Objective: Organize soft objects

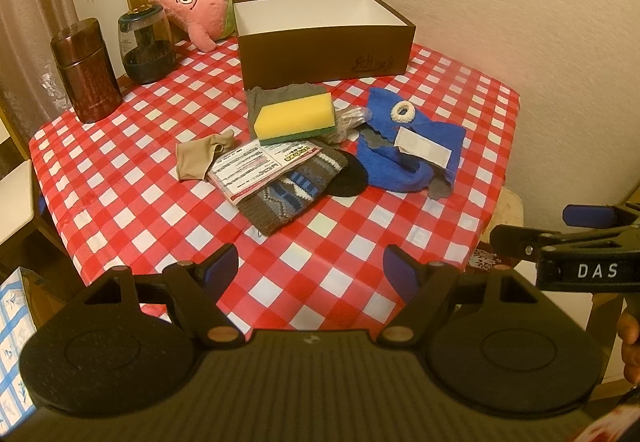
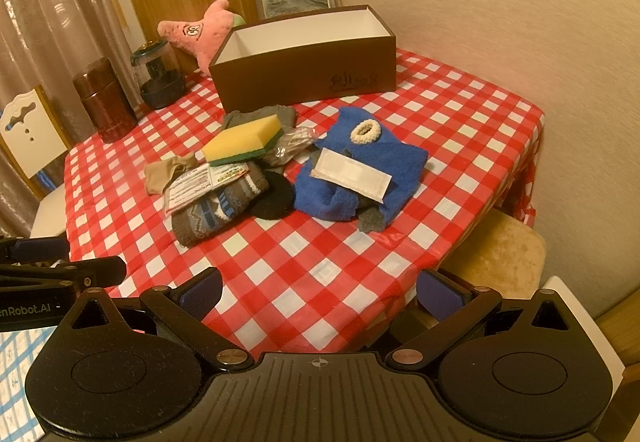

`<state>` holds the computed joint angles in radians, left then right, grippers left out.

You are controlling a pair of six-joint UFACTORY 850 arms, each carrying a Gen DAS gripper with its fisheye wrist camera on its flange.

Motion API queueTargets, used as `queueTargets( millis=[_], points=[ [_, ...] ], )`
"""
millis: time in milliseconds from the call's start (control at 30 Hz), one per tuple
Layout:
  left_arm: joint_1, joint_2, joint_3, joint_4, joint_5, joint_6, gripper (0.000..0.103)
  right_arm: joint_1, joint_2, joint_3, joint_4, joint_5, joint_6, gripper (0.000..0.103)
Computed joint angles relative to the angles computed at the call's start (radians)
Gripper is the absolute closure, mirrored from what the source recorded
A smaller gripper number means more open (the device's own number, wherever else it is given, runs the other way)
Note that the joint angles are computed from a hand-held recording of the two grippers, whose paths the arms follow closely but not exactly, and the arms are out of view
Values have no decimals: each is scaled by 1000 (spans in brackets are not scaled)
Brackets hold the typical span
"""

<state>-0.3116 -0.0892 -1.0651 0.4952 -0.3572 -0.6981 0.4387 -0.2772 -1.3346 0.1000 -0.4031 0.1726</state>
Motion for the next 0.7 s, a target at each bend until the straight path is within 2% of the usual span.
queueTargets(
  millis=[700],
  points=[
    [0, 0, 0, -6, 0, 6, 25, 12, -10, -8, -18, 1, 28, 0]
  ],
)
